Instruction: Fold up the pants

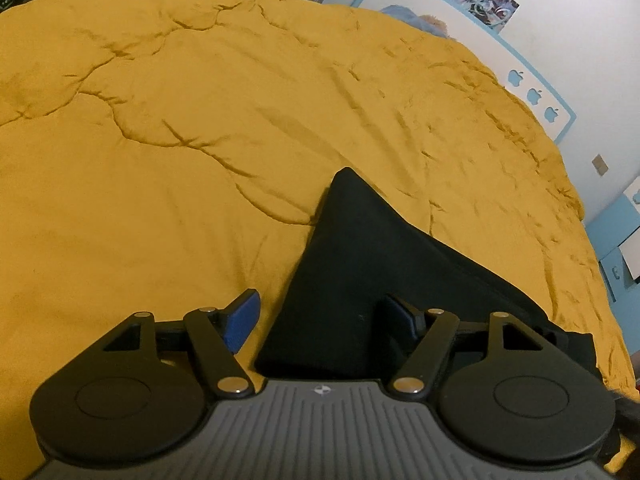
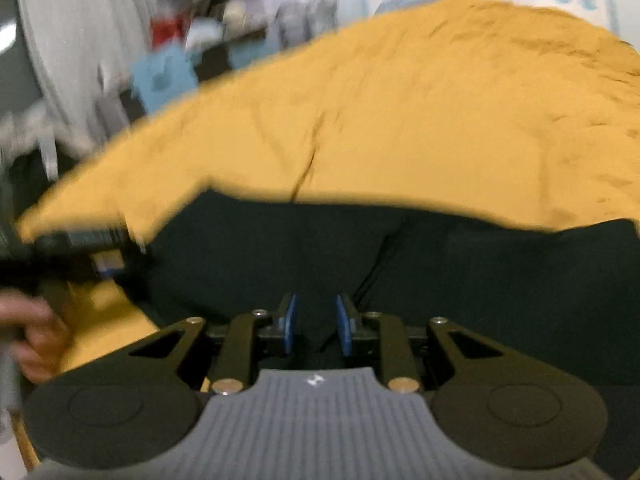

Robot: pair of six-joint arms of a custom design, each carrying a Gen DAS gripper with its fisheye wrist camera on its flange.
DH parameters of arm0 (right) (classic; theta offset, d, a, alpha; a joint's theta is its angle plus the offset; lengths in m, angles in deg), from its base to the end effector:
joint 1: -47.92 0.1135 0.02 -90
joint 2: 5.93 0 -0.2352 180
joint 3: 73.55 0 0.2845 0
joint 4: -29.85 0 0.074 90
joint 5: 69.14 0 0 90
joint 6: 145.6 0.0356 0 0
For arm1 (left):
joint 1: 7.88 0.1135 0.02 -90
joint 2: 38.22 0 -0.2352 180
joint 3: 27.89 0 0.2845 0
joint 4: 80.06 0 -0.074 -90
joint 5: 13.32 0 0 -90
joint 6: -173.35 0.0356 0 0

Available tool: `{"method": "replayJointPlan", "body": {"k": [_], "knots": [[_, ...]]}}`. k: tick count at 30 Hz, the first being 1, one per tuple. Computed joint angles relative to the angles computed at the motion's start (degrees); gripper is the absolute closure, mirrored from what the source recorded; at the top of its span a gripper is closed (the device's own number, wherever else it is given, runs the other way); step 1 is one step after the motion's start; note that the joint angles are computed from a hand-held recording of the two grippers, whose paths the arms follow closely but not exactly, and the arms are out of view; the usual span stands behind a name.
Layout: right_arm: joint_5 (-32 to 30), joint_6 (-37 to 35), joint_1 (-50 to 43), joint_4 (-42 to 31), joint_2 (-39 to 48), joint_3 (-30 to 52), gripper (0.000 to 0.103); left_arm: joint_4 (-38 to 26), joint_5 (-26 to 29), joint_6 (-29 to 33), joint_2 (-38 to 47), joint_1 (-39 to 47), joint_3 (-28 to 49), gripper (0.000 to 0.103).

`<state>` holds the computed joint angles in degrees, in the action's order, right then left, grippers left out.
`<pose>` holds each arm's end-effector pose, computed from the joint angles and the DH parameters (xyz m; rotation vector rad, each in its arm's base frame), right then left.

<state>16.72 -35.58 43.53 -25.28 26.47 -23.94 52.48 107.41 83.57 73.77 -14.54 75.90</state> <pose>0.1792 -0.0112 0.2564 0.4349 2.1978 0.2290 0.4435 -0.0701 0.2046 0.3594 2.4657 -0.7243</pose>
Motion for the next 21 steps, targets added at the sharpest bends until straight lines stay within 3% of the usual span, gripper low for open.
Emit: {"method": "replayJointPlan", "body": {"k": [3,7,9,11,14,16,19,21], "knots": [[1.3,-9.9,-7.4,-7.4,-10.5,-0.5,0.077,0.3,-0.3,0.0,-0.1,-0.1,-0.3,0.020],[-9.2,-23.1,-21.9,-17.2,-14.4,-0.4,0.073,0.5,-1.6,0.8,-0.2,-0.9,-0.6,0.015],[-9.8,-26.0,-22.6,-18.6,-15.7,-2.2,0.073,1.1,-2.5,1.2,-0.7,-1.3,-1.4,0.014],[-7.3,-24.9,-19.0,-19.1,-17.3,-5.1,0.074,1.4,-3.0,1.6,-1.2,-1.5,-2.1,0.014],[-1.4,-20.5,-11.8,-13.1,-17.4,-11.3,0.074,1.2,-2.0,1.1,-1.0,-1.0,-1.9,0.014],[0.8,-18.6,-9.6,-11.5,-14.9,-10.2,0.073,0.4,-1.1,0.5,-0.5,-0.6,-1.1,0.015],[-0.7,-17.0,-11.1,-12.6,-20.2,-9.5,0.075,0.2,-0.8,0.2,-0.3,-0.4,-0.8,0.014],[-1.5,-16.6,-12.4,-14.1,-24.4,-10.1,0.071,0.7,-1.5,-0.4,-0.5,-0.8,-1.3,0.013]]}}
